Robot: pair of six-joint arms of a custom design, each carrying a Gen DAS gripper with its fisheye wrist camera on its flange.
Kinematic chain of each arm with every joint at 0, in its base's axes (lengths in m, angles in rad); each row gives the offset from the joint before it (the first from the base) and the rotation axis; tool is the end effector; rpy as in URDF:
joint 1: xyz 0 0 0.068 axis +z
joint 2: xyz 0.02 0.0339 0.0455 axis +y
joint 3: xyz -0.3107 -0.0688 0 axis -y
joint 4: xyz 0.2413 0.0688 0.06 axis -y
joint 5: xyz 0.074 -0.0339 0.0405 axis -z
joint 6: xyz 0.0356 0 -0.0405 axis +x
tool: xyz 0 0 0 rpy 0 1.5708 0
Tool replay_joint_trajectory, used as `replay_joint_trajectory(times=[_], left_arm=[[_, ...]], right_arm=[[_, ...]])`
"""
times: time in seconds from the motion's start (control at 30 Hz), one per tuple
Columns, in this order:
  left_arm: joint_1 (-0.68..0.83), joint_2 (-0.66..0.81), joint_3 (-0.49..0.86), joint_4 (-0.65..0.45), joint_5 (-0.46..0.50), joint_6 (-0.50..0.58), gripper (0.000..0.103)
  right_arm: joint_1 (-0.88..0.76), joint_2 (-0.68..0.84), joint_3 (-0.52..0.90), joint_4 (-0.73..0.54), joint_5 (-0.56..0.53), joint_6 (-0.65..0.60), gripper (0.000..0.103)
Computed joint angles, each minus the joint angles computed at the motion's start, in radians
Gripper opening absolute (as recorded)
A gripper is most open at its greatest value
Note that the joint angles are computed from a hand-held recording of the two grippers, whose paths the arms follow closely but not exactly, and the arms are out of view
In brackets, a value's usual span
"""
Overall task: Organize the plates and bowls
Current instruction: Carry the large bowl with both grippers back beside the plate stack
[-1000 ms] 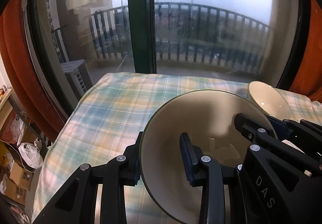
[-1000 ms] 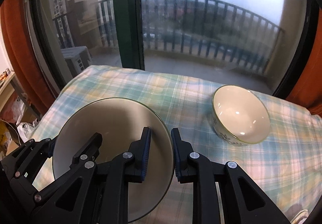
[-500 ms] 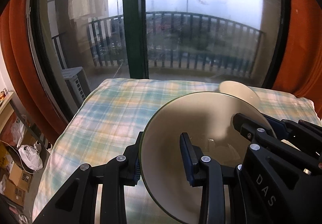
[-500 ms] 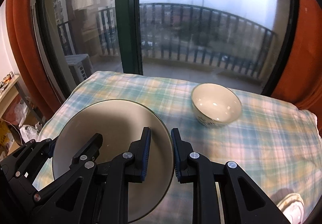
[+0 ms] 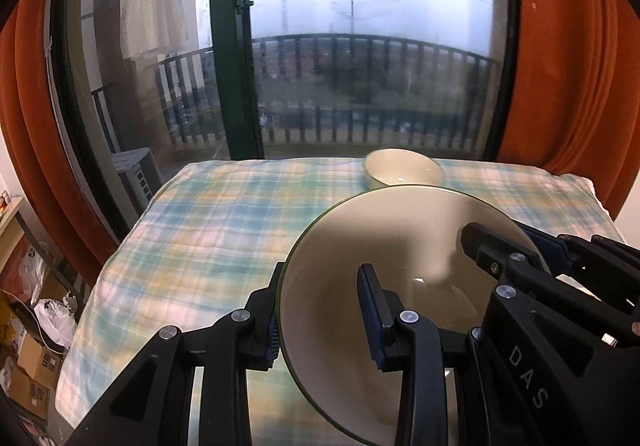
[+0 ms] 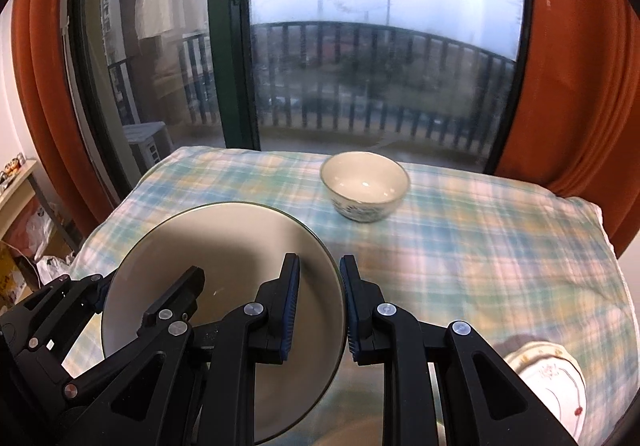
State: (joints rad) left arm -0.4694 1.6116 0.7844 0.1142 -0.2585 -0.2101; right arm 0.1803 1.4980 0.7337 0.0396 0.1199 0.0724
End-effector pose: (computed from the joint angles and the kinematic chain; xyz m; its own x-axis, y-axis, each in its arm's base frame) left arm 0.2915 -0.1376 0.2160 -0.6258 0.0913 -0.7746 0.1374 0.9905 0.0058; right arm 0.2910 0.0487 0.2272 -0.6570 -0.0467 -0.7525 -0.0425 0.9988 -0.0249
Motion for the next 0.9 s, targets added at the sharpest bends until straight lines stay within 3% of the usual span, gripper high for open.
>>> replay_joint_trajectory(times=[0.33,0.9], left_arm=[[-0.178,-0.047,-0.056,-0.009,-0.120,-0.095,0.033],[-0.364,-0.043,-0.138,0.021,-0.211,-0.189,0.033]], right_arm=[[-0.139,-0.166,-0.145,0.003,-0.102,-0.070,0.024],[-0.382,-0.359,-0.345,0.004,-0.290,-0.186,0.024]])
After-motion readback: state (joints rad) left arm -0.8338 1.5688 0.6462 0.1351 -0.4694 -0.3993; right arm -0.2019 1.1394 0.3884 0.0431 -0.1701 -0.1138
